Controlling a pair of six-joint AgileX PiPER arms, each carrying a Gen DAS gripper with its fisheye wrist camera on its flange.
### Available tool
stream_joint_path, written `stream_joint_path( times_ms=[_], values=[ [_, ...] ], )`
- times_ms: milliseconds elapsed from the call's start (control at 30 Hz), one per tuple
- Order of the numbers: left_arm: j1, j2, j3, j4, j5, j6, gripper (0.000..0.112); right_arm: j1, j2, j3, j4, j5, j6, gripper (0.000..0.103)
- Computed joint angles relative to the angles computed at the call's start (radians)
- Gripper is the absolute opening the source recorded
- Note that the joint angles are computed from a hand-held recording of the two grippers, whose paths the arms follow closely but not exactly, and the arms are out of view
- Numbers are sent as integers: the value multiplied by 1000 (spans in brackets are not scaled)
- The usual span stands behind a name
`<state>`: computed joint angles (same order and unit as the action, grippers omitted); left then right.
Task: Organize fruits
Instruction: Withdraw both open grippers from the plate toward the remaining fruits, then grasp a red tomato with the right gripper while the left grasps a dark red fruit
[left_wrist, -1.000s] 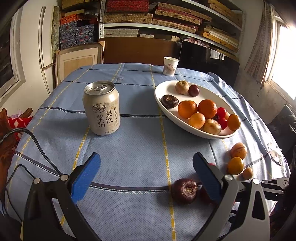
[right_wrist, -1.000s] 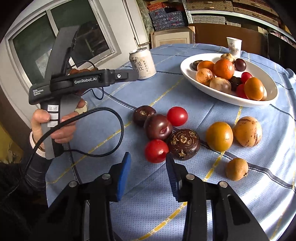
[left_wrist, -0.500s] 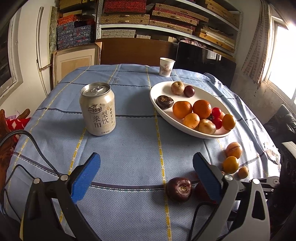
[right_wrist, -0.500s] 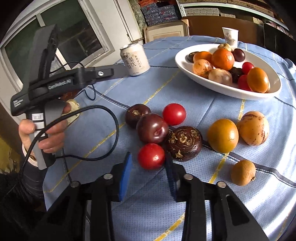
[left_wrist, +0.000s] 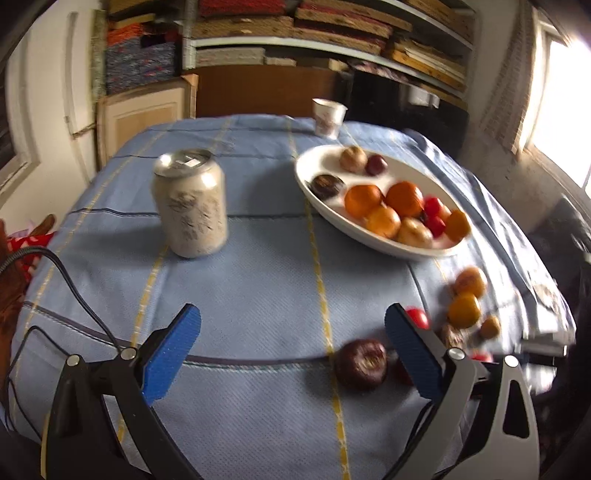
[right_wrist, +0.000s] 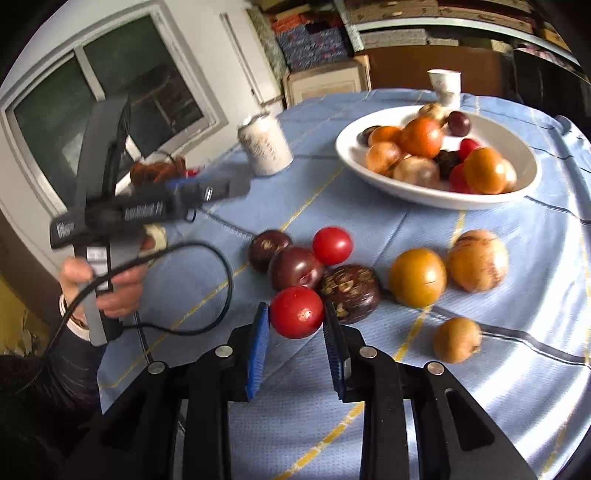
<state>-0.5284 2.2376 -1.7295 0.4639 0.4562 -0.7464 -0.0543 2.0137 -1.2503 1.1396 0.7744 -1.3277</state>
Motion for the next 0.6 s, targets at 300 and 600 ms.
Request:
stream_joint_path(
  times_ms=[300,600],
  values=[
    [-39,16,21,-72,7,231,98,-59,2,2,58,19,3,30],
    [-43,99,-85,-248,95,434,75,-65,-1,12,63,30,-5,30]
  ],
)
